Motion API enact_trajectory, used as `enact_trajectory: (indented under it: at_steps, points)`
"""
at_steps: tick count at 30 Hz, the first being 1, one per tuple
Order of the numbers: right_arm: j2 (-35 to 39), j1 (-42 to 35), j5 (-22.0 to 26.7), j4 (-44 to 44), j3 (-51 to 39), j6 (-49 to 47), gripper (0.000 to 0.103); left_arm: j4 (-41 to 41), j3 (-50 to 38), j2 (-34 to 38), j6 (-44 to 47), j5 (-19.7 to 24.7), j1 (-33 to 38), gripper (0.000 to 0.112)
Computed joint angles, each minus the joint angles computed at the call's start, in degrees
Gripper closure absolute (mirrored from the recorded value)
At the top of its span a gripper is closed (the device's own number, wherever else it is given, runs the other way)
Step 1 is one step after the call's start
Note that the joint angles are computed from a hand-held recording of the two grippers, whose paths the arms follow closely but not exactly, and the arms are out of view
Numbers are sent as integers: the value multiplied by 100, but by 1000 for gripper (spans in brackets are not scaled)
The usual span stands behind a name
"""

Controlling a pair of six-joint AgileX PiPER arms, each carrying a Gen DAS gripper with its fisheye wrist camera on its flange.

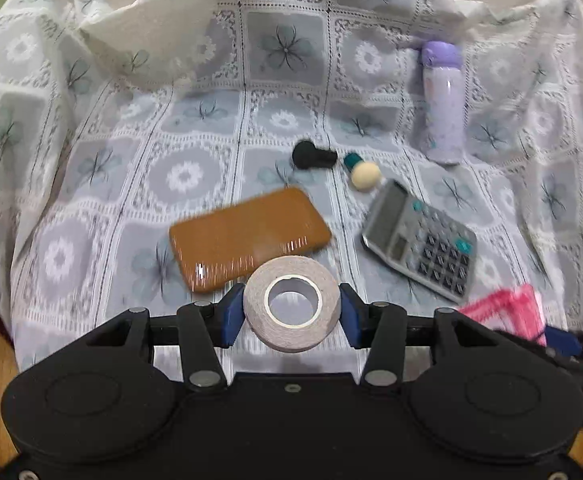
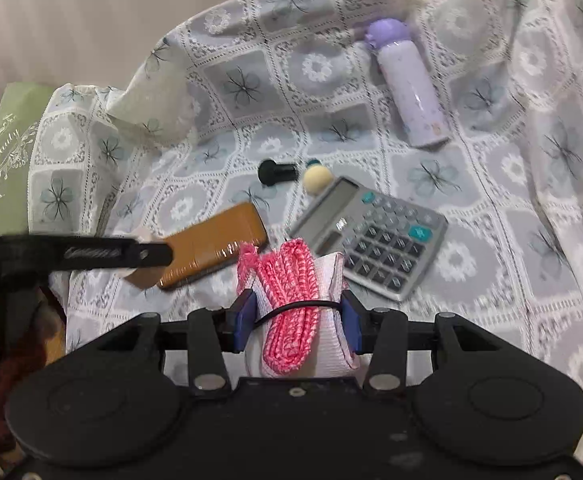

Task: Organize soft objects
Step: 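Carry the beige tape roll and cloth bundle toward the basket with both tools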

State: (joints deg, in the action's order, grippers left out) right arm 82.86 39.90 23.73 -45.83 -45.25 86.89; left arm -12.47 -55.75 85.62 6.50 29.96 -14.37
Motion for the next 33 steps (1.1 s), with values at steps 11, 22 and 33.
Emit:
enact_trajectory:
  at_steps: [11,22,33]
  points:
    - [-769,897,787,465,707,440,58,402,1549,-1062,-522,104,-544,65]
    - [-835,1602,1080,1532,992,-112,58,269,2206,-1328,-531,274,-775,64]
    - [-725,1739,1013,1883,966,-325,57,380,2322,-1288,-641,179,-856,64]
